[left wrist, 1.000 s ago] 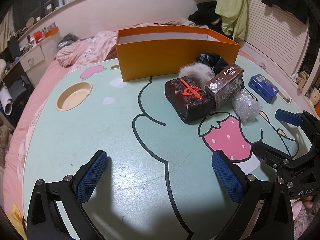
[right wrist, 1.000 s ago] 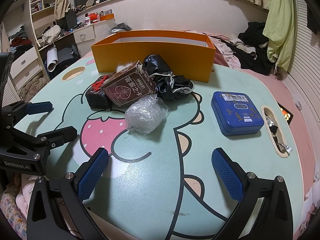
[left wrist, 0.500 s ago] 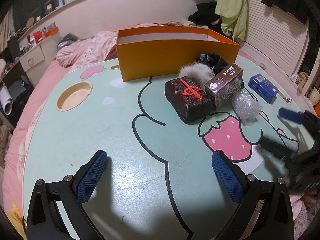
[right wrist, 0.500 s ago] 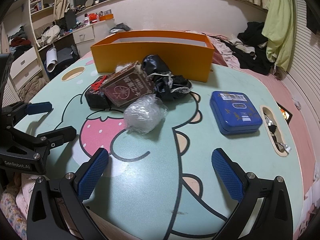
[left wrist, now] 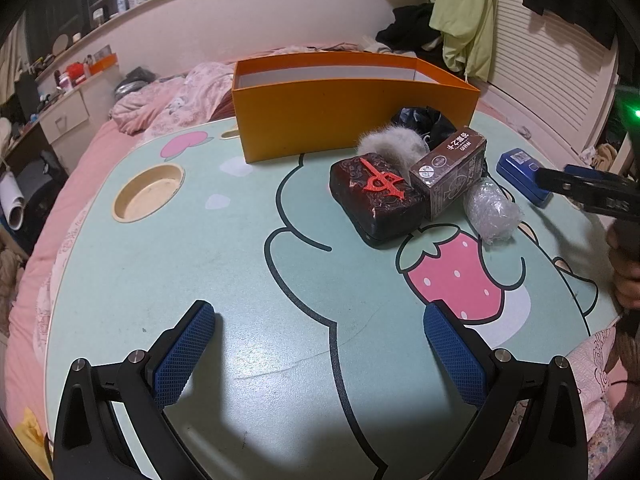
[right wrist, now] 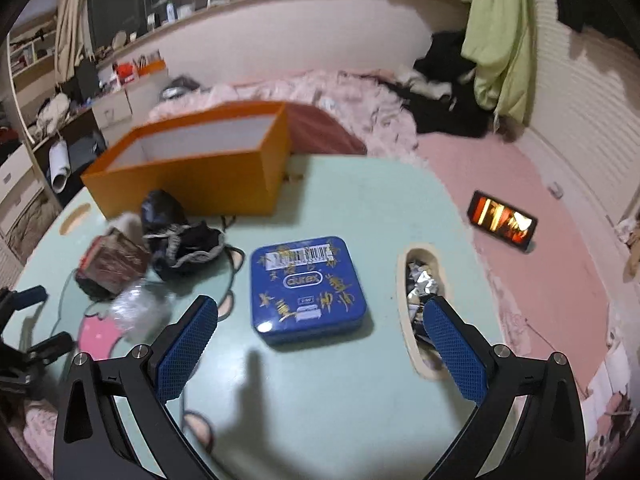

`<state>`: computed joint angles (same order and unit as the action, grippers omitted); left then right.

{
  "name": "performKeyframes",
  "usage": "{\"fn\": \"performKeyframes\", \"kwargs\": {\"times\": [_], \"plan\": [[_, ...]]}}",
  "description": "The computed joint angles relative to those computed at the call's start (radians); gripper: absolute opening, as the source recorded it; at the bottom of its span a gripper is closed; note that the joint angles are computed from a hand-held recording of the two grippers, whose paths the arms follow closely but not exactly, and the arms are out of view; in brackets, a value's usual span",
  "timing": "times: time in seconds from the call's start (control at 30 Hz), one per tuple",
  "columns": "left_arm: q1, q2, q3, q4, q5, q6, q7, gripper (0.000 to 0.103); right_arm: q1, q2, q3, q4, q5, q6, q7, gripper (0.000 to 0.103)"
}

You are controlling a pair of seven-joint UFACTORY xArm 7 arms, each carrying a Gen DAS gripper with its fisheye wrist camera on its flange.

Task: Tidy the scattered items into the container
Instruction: 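Grasp the blue Durex tin with the right tool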

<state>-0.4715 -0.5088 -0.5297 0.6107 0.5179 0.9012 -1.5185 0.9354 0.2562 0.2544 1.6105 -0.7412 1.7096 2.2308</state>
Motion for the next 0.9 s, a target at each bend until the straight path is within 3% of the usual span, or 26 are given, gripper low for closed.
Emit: {"fn": "performKeyframes", "kwargs": {"times": [0.17,0.27,0.33,0.4,0.6,0.7,0.9], "plan": [[-0.001,0.000,0.000,0.000,0.000,0.000,-0.001,0.103,-0.078,-0.098,0.006,-0.137,0.058,-0.160,-0.037,0.103],[-0.001,0.003,-0.002,0.003,0.003,0.006,0.000,0.103,-0.120,-0.102,0.015,-0.158,0.124,-0.186,-0.067,0.102],[-0.003,-0.001,0.002,-0.001,0.002,0.001,0.001,0.103,-0.120,-0.089,0.023,-0.149,0.125,-0.164,-0.051,0.097],[-0.003,-0.001,0.003,-0.003,0.001,-0.002,0.001,0.103,-0.109,-0.082,0.028,-0.135,0.103,-0.143,-0.049,0.066],[-0.002,-0.003,0.002,-0.003,0.000,-0.007,0.001,0.103,-0.091,-0.072,0.030,-0.124,0.059,-0.165,-0.032,0.066],[-0.001,-0.004,0.003,-0.005,0.000,-0.009,0.003,0.103,-0.054,-0.029,0.030,-0.055,-0.017,-0.141,-0.016,0.066],[0.000,-0.004,0.001,-0.005,-0.001,-0.011,0.005,0.103,0.093,0.158,-0.024,0.218,-0.155,-0.024,-0.077,0.066]]}}
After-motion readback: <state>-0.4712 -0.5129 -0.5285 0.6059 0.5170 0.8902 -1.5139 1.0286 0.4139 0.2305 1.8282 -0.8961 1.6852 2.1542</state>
